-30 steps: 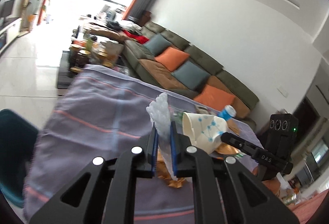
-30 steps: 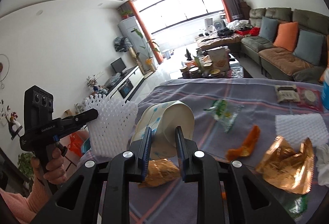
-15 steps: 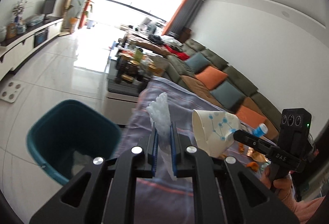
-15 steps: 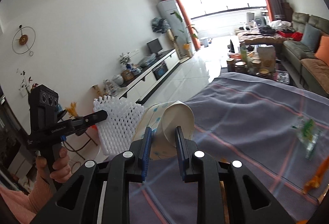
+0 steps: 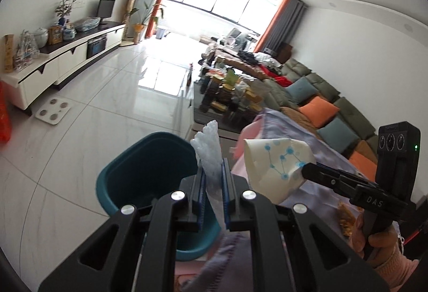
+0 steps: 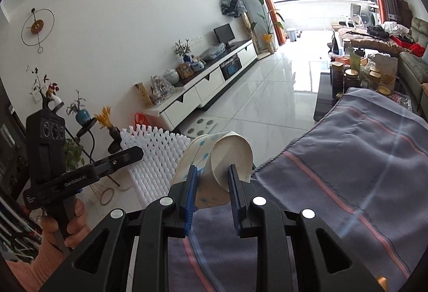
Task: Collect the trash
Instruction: 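Carry the foam net and cup to the teal bin and release both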
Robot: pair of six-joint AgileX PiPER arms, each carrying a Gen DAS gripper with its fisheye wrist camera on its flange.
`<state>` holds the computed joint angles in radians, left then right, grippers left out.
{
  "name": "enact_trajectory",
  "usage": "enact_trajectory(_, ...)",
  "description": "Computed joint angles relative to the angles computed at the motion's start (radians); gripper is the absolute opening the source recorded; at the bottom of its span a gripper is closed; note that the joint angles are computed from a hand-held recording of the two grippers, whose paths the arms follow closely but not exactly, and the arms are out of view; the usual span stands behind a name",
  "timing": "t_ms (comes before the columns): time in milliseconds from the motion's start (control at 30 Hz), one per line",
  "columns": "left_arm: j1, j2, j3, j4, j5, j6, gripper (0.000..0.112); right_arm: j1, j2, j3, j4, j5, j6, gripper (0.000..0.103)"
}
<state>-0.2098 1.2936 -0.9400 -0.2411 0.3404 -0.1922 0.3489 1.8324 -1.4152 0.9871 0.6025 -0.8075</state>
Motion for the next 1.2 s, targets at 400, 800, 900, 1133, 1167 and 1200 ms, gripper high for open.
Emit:
enact_trajectory(400,0.059,0.145,-0.021,0.051,-0.011,-0.041,0.012,0.083,0.206,-0.266,-0.263,0.063,0.284,0.024)
enact_trajectory(800,0.066,0.264,-0.042,0.089,-0.034,-0.099,0.013,0.101,0.317,-0.428,-0.353,0.155,0.428,0.028)
enact_trajectory(900,0.073,0.280,-0.048,0.055,-0.034,-0.076,0.026,0.097,0.319,-0.424,-0.339,0.156,0.424,0.028)
enact_trajectory(1133,0.069,0.289,-0.037,0.030,-0.047,-0.067,0.038,0.068,0.252,-0.325,-0.266,0.124,0.350,0.029)
enact_trajectory(1167,0.064,0.281,-0.030,0.018,-0.055,-0.060,0.039,0.062,0.235,-0.302,-0.251,0.116,0.331,0.030)
enact_trajectory(1200,0.060,0.275,-0.026,0.022,-0.059,-0.065,0.039,0.057,0.215,-0.274,-0.234,0.106,0.309,0.032)
